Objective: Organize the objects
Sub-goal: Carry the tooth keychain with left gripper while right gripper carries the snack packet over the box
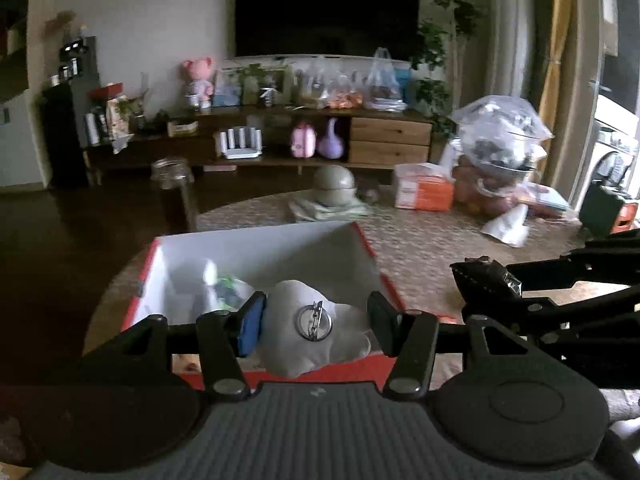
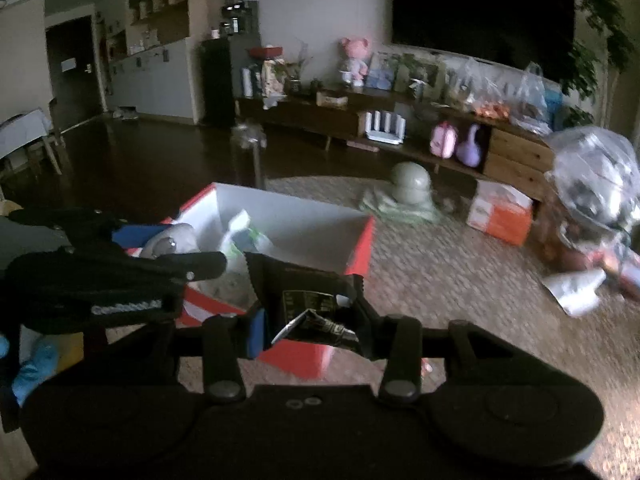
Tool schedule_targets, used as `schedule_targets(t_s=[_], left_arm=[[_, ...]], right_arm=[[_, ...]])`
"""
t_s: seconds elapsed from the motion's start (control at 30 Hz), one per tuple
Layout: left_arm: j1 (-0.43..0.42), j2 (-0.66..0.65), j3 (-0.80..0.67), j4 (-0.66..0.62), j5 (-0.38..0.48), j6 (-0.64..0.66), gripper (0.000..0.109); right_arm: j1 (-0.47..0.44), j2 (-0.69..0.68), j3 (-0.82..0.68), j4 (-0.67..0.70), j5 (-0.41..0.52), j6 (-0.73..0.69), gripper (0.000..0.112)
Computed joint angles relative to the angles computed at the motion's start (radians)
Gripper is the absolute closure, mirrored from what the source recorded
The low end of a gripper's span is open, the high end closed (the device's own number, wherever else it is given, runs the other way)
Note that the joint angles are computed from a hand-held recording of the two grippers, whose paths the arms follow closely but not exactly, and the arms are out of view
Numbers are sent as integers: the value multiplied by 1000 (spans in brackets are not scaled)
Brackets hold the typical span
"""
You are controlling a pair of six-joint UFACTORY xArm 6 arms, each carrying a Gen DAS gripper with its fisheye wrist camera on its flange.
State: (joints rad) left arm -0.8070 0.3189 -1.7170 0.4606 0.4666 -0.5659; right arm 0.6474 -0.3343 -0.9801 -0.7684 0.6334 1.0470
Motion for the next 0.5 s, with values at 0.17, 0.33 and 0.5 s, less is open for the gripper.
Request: schedule_targets(t_s=[0.17, 0.33, 0.5], left_arm=[[39, 23, -24, 17, 19, 17, 54], [76, 59, -68, 69, 46, 2, 54], [111, 114, -134, 71, 82, 34, 54]], right_arm=[[1, 138, -126, 10, -6, -37, 69], [1, 284, -262, 8, -7, -71, 69], [-20, 395, -365, 77, -31, -134, 69]])
